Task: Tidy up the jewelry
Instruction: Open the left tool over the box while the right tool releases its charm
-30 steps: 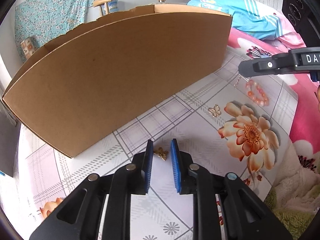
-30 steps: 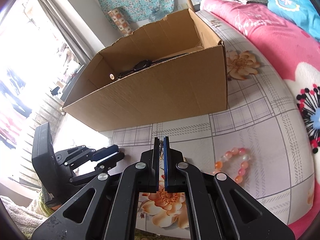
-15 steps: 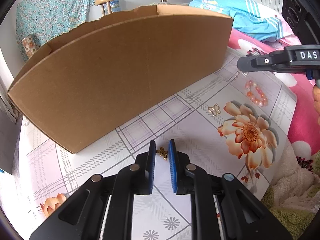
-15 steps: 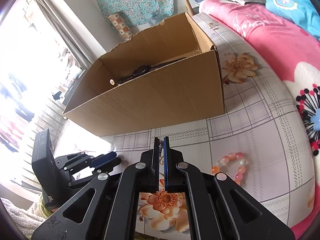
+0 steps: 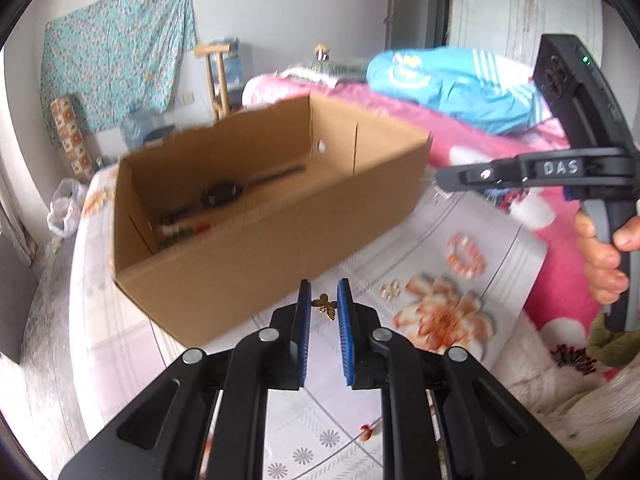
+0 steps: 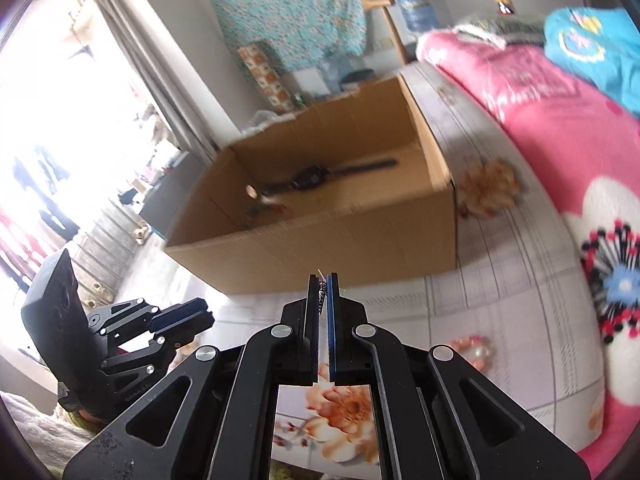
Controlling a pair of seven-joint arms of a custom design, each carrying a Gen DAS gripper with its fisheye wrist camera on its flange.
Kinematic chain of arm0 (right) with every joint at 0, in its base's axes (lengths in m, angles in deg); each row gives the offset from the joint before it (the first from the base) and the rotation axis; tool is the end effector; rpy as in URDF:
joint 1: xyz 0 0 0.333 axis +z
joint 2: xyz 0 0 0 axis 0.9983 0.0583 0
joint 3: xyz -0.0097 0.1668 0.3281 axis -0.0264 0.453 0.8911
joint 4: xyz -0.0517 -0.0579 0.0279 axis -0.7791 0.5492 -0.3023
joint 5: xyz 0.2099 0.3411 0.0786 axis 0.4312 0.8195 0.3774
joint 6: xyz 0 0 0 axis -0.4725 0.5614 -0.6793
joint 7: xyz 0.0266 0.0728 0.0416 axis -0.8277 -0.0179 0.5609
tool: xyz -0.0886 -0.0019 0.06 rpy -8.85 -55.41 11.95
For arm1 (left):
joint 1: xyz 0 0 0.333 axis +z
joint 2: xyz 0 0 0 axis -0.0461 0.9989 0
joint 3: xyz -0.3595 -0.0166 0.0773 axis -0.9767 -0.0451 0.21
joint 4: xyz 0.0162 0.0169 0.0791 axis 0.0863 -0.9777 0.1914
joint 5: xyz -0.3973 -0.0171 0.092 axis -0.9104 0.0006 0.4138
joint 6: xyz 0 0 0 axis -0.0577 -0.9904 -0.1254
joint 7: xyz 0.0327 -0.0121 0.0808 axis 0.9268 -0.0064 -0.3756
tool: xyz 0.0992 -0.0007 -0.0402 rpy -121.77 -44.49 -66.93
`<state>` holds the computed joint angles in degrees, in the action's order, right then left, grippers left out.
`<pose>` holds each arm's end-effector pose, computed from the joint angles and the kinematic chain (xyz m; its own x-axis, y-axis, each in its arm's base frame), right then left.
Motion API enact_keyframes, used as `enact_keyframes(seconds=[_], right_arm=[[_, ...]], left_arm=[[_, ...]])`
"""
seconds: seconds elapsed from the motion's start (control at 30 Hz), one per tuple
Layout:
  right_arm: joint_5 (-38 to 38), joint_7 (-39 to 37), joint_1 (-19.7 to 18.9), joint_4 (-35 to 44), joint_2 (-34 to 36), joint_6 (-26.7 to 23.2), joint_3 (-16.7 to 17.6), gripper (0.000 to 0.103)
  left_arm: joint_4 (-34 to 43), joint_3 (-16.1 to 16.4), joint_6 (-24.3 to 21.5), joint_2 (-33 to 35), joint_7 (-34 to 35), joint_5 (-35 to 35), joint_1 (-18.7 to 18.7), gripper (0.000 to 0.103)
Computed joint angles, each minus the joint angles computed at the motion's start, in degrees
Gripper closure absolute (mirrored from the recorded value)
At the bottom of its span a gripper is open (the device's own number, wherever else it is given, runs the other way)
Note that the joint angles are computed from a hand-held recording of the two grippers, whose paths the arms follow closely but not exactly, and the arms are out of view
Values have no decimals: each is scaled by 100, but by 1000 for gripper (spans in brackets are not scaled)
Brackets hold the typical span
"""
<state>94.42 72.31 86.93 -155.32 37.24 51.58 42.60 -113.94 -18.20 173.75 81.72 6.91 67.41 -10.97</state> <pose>0.6495 0.0300 0.4795 0.5478 -0.7144 -0.4353 -0.7203 -0.1381 -0.6797 0.5503 -0.2101 0.4681 -0.1961 -0.9805 0.0089 -0.6688 0.1271 -0.7325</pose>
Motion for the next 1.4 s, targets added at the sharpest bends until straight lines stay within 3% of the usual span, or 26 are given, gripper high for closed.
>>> enact_keyframes(seconds=[0.3, 0.47, 0.53, 0.73, 0.93, 1.17, 1.2, 1.3, 1.4], right_arm=[[286, -420, -64, 664, 132, -363, 31, 101], [-7, -145, -100, 1349, 557, -536, 96, 101], [-248, 89, -120, 1699, 812, -646, 139, 101], [-1299, 1110, -123, 2856, 1675, -1082, 280, 101], [-2246, 1815, -57, 3665, 2317, -1374, 399, 101], [-2824, 1880, 18, 3784, 2439, -1101, 478, 101], [-2870, 1836, 44, 3699, 2389, -945, 474, 98], [-2906, 1745, 61, 3514, 2281, -624, 498, 77], [-2847, 1708, 13, 3490, 2266, -541, 536, 74]], left_arm=[[336, -56, 273, -81, 856, -614, 195, 90], [697, -262, 50, 197, 2052, -1795, 349, 90], [847, -558, -75, 354, 2844, -2674, 577, 90], [1792, -1041, -1176, 1054, 4364, -4585, 991, 90], [2579, -819, -2082, 1679, 4469, -4997, 818, 90], [3028, -701, -2645, 2008, 4338, -5072, 715, 90], [3067, -690, -2685, 2037, 4319, -5074, 705, 90], [3175, -682, -2786, 2107, 4308, -5088, 697, 90], [3201, -657, -2839, 2125, 4262, -5071, 680, 85]])
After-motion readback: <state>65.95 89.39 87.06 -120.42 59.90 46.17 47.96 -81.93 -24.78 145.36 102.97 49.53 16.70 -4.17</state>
